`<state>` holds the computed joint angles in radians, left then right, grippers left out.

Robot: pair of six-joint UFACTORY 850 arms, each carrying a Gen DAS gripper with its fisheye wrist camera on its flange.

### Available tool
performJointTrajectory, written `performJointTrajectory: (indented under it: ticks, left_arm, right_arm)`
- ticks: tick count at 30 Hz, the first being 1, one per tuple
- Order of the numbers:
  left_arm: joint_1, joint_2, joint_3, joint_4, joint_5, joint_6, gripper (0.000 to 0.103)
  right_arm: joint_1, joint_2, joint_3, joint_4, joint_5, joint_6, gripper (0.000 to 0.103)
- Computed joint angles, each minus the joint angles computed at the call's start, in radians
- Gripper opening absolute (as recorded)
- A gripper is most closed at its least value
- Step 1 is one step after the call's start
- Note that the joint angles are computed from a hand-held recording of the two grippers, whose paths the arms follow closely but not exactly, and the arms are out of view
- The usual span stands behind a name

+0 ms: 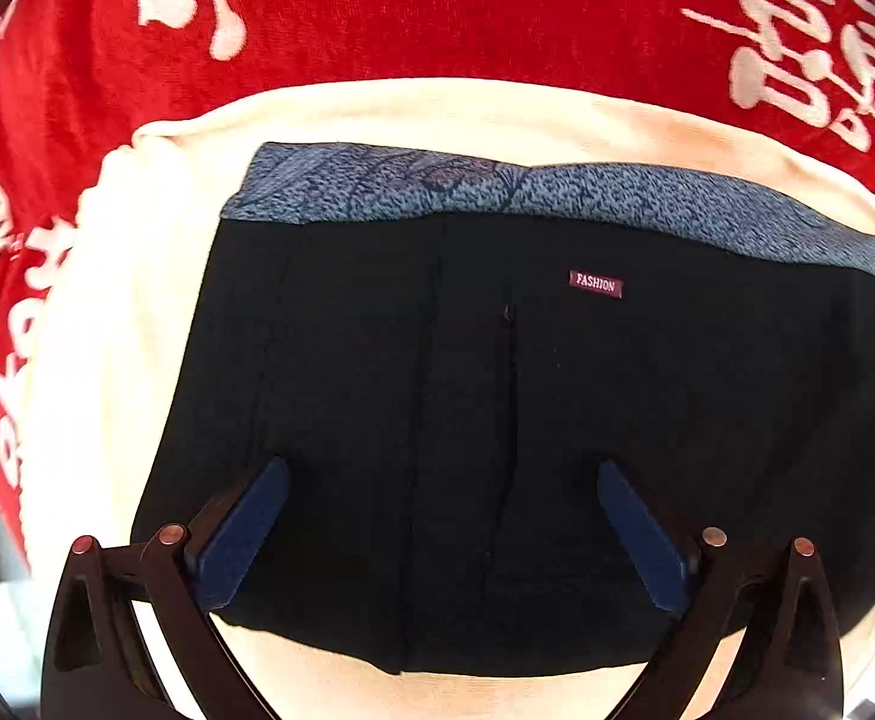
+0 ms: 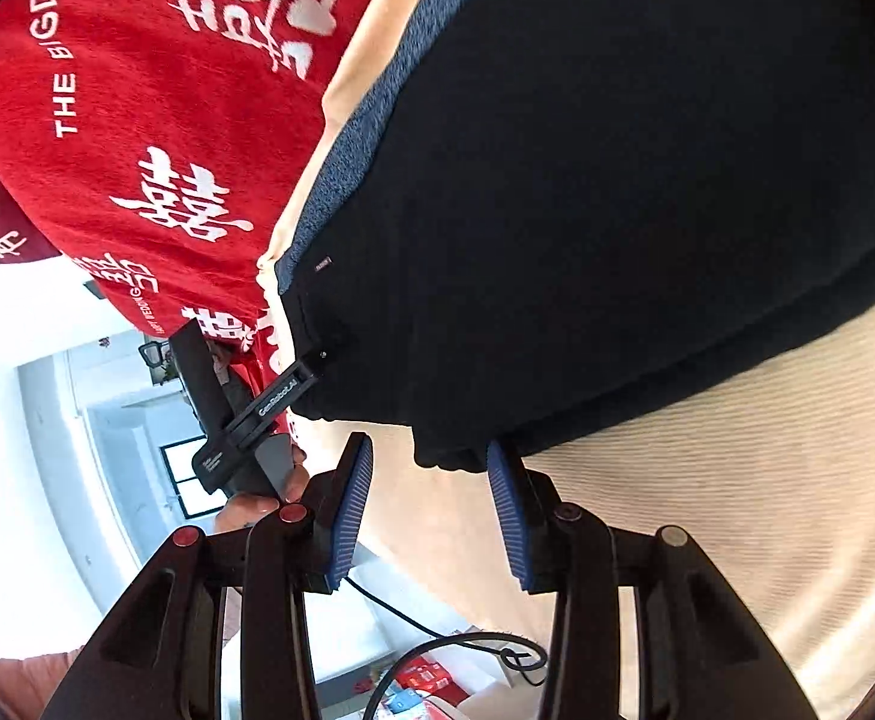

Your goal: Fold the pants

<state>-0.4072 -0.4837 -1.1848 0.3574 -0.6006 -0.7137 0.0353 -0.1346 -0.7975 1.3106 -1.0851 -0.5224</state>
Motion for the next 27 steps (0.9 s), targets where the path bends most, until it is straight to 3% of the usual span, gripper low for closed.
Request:
performJointTrajectory:
  ticks: [5,7,8,11,14,17,22,27]
  left_arm:
    - [0.017,0.018,0.045,0.031,0.092,0.012,0.103]
    - [0.033,0.026,0.06,0.005,0.114,0.076,0.103]
    - [0.037,0.028,0.062,-0.012,0.114,0.112,0.103]
    - [0.04,0.043,0.075,-0.046,0.115,0.204,0.103]
    - [0.008,0.063,0.104,0.0,0.129,0.171,0.103]
    - [-0.014,0.061,0.102,0.078,0.123,0.09,0.103]
    - [-0.038,0.048,0.047,0.051,0.01,0.098,0.103]
    - [-0.113,0.056,-0.001,-0.065,0.06,0.17,0.103]
  right_arm:
    - [0.019,-0.043,-0.028,0.06,0.03,-0.008,0.046]
    - [0.022,-0.05,-0.061,0.016,0.056,0.04,0.029]
    - [0.03,-0.047,-0.077,-0.009,0.077,0.053,0.009]
    - [0.049,0.036,-0.05,-0.071,0.13,0.082,0.009]
    - [0.08,0.051,-0.003,-0.144,0.181,0.159,0.006]
    - [0.059,0.055,0.034,-0.075,0.16,0.139,0.006]
    - [0.034,0.095,-0.061,-0.33,0.127,0.162,0.011]
    - [0.005,0.067,-0.189,-0.602,0.22,0.217,0.013]
